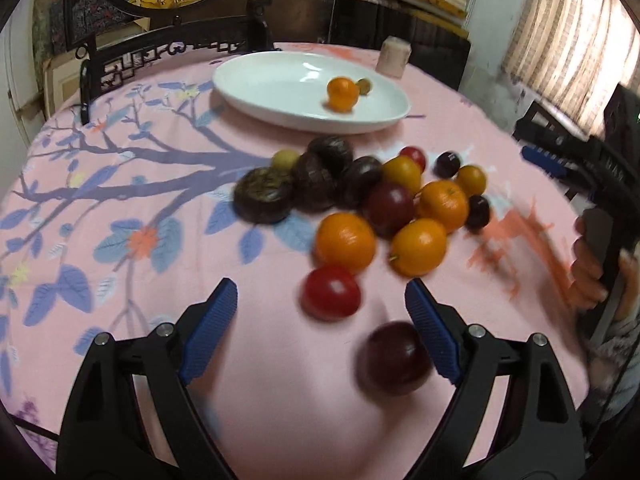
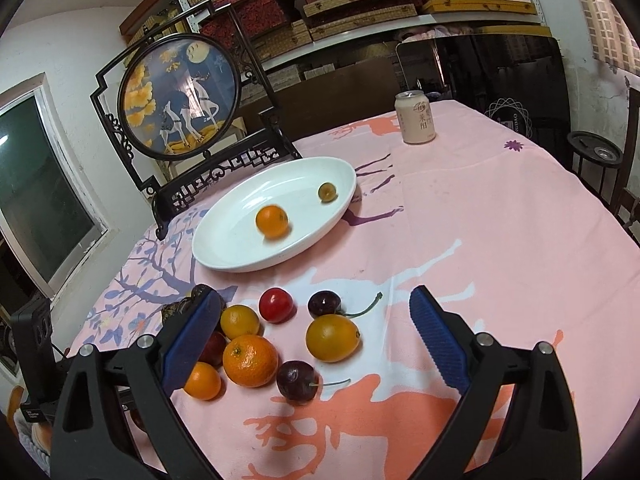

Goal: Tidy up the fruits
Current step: 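Grasp the dark plum with the left tool while the right tool grasps a dark cherry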

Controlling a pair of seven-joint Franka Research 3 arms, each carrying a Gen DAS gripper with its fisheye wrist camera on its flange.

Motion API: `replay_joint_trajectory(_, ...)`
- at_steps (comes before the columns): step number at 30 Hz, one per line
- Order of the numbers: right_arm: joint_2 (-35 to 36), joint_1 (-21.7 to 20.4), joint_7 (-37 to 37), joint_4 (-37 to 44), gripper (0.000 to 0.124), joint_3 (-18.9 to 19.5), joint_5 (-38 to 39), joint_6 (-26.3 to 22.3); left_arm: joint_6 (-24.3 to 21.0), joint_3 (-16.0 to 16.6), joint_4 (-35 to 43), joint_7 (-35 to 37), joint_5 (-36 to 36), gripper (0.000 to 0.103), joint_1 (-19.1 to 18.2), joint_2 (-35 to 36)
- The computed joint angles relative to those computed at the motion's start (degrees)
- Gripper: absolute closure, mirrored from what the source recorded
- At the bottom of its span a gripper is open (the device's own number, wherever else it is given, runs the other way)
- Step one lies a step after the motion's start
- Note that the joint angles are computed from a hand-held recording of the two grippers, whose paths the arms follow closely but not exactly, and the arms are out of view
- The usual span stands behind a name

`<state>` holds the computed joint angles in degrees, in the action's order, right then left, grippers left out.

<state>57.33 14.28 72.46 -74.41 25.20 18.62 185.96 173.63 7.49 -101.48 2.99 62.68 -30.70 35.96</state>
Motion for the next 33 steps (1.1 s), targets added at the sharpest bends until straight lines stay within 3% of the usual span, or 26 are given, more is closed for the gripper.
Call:
replay_joint_trajectory(3,-0.1,0.6,0.5,0.3,0.028,-0.9,0.3,-0.6,-3.6,0.8,-1.5,-0.5,0.1,0.012,-0.2,-1.4)
replay_joint_trajectory(4,-0.1,0.6,0.6,0.2,0.028,-1.0,0.4,-0.5,-3.8,2.0,-2.2,-3.4,1.7,0.008,-0.6,-2.1)
replay_joint_trajectory(8,-0.1,0.0,0.1,-0.1,0.028,-0.2,0.0,-0.1,-2.2,5.1,-4.4,-17.2,11.3,0.011,-2.2,-4.1)
replay_joint_trajectory(9,-0.2,0.3,0.2,0.0,0.028,-0.6,0.0,-0.3,-1.5,4.6,-4.1,-17.6,12.7,0.011,-1.8,-3.9)
replay_joint_trajectory(13,-0.4,1.5,0.6,0.3,0.028,-2.2,0.2,-0.7,-6.6,0.5,-2.5,-12.4,14.0,0.011,-0.9,-3.8)
replay_joint_trajectory(15,-0.4,1.7,0.7,0.2,0.028,-2.6,0.3,-0.5,-7.3,-2.6,-1.5,-7.9,11.0,0.012,1.8,-2.8)
replay_joint_trajectory(16,-0.4,1.7,0.7,0.2,0.028,-2.5,0.2,-0.5,-5.5,-3.6,-1.1,-7.6,10.8,0.013,3.3,-2.4)
replay_joint_trajectory(19,-0.5,1.9,0.9,0.3,0.028,-2.9,0.3,-0.9,-4.9,-2.4,-2.4,-12.7,13.0,0.024,3.4,-3.6)
replay_joint_trajectory(23,-0.6,1.5,0.3,0.2,0.028,-2.3,0.2,-1.1,-6.1,-2.3,-6.1,-22.9,20.6,0.025,3.0,-6.8)
replay_joint_trajectory(27,-0.8,2.3,0.0,0.2,0.028,-3.2,0.2,-1.2,-8.7,-5.9,-6.4,-21.9,25.4,0.023,2.2,-7.6)
replay_joint_trajectory(30,-0.8,2.9,0.2,0.4,0.028,-4.0,0.4,-1.5,-9.9,-9.1,-4.4,-18.0,23.7,0.023,3.3,-5.9)
replay_joint_trajectory(33,-0.7,3.4,0.8,0.9,0.028,-4.9,0.8,-2.1,-8.1,-11.0,-1.6,-15.3,22.2,0.023,4.3,-3.3)
